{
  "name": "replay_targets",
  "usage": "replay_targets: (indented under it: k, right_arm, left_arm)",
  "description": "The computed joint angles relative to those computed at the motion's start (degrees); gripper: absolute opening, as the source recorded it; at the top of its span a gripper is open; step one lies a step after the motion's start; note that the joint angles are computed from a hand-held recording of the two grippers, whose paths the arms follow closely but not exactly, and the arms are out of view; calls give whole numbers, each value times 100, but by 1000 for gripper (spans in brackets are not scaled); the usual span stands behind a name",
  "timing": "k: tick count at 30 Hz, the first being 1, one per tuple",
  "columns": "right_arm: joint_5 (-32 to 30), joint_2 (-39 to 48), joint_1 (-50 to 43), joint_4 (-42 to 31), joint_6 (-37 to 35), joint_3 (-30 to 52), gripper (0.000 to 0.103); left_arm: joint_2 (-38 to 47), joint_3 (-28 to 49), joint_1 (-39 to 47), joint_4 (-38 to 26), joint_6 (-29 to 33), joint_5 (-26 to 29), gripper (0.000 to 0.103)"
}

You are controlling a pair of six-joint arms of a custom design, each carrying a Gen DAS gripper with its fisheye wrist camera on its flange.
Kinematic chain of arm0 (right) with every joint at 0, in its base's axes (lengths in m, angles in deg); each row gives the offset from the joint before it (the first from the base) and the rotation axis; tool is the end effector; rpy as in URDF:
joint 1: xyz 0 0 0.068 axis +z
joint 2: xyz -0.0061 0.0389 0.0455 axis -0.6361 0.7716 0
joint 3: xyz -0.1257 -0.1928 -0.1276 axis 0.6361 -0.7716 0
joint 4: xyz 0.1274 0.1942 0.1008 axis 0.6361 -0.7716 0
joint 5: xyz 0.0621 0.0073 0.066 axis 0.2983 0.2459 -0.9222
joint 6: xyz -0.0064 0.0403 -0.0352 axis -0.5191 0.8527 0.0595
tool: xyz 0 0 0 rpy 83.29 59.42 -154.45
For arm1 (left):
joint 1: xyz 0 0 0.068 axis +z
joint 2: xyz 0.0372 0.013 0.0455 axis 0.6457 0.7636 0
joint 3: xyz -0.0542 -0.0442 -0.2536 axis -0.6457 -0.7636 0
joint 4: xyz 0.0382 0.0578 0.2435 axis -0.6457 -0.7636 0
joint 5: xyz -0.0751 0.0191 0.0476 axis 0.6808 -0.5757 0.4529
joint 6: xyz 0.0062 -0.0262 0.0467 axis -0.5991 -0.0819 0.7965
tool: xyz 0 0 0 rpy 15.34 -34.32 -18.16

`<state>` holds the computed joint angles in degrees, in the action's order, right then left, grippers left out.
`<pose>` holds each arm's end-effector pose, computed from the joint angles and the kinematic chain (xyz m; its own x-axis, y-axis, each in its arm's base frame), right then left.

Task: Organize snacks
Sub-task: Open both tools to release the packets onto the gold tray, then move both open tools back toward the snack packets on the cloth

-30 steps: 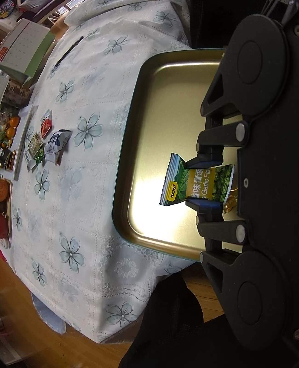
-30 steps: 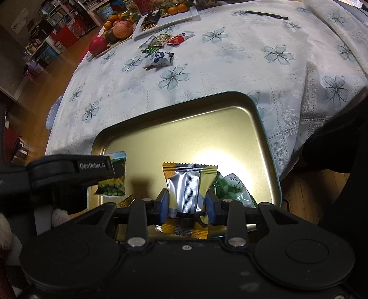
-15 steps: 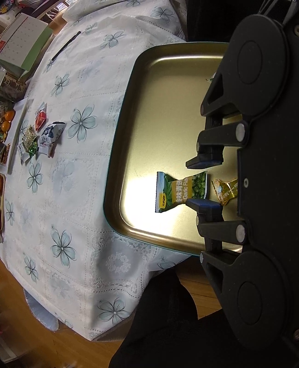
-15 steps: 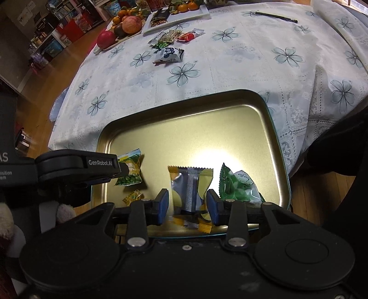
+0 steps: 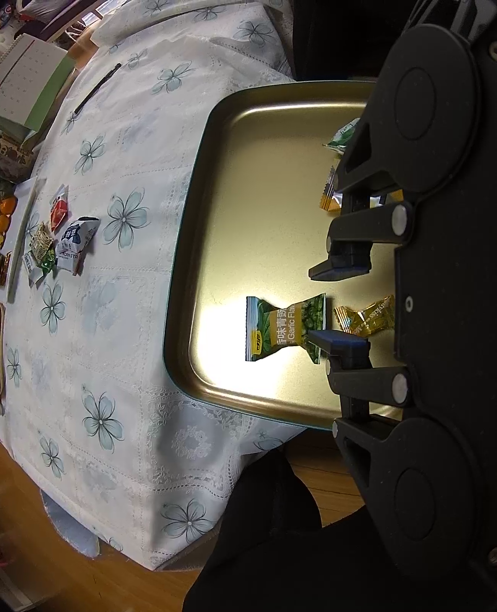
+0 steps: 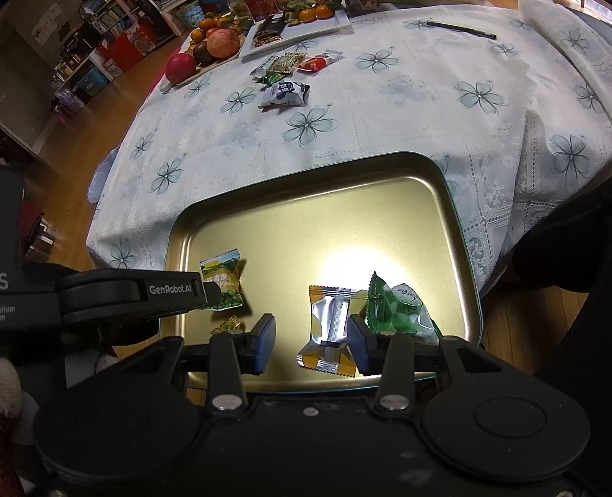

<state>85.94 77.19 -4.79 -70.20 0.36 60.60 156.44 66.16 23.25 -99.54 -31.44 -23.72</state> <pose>0.1137 0.0752 0.2343 -0.8728 0.3669 -0.3219 0.2709 0.9127 0.3059 0.1968 -0.0619 0.2534 -0.9560 0.0902 -0.2791 0.1240 0.9867 -0.1056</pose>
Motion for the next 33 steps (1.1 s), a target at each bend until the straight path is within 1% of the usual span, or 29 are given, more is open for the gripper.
replay_targets:
  k: [6,13,19,23,28,33]
  right_arm:
    - [-229,117,-237,-52,-142,91,44]
    - [-535,495,-529,-58,-567,419,44]
    - [-1010,938,-1072,-85,-1178,795,45]
    - [-1312,1359,-1496,-121,-1649,1093,45]
    - [-1764,1949,-2253,-260,-2392,1507,45]
    - [-1945,2642,-2909,-316,-2908,1882,45]
  left_arm:
    - [100,214,7,-268,176,109,36]
    - [312,584,4,-514,454,175,36]
    - [722,1057,179,-714,733,373,36]
    - [1036,1415,220,-819,904,388,36]
    - [1525,1937,282,-894,1077,395,36]
    - [2104,2476,403,-901,1185,432,36]
